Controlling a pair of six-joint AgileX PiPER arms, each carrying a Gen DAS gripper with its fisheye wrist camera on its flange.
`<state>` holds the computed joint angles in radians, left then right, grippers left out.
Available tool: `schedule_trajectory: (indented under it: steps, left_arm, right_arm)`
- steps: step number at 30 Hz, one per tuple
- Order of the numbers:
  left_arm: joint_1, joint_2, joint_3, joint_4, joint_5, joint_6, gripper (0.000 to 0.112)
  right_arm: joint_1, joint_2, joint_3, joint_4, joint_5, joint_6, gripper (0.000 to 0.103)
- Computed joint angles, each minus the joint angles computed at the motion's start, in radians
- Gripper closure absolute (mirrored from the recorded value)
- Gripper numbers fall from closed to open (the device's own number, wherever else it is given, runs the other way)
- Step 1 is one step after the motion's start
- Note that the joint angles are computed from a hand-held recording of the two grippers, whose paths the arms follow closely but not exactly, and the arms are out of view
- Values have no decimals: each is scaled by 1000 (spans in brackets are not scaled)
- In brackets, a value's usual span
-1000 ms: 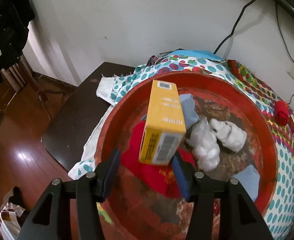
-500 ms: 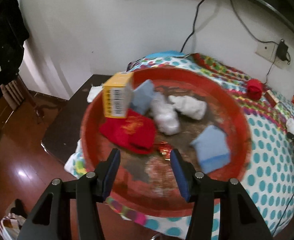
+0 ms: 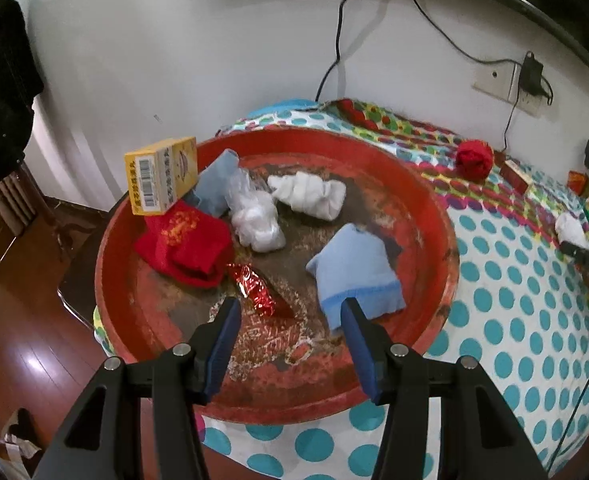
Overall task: Organize objects
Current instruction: 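Carry the white folded sock into the red tray and open the right tool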
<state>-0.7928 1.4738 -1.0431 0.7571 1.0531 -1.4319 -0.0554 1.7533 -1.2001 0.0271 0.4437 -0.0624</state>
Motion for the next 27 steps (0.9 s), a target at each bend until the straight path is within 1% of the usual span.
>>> schedule_trajectory:
  steps: [1,3,7,9,11,16,21,27]
  left_arm:
    - [1,-9,11,3,-5,-5,59]
    - [6,-23,27,7,-7,-8,59]
    - [26,-36,45,4,-17,1,59]
    - [41,-43,56,-6,-44,19,59]
    - [45,-44,66,3,-52,18,59]
    - [37,-24,57,34,11,26,59]
    - [92,-85,96,-3,-45,13,59]
    - [144,-123,124,-46,-65,13,59]
  right_arm:
    - [7,-2,3,-8,-4,6,48]
    - [23,-8,11,-46,-8,39,50]
    - [26,-11,12,-42,-6,64,51]
    - [30,-15,17,-56,-7,101,51]
    - [43,-21,24,-98,-6,166,51]
    - [57,-51,43,-123,6,238,53]
    - [94,-83,53,-169,26,314,53]
    - [153,-112,35,-169,56,346,53]
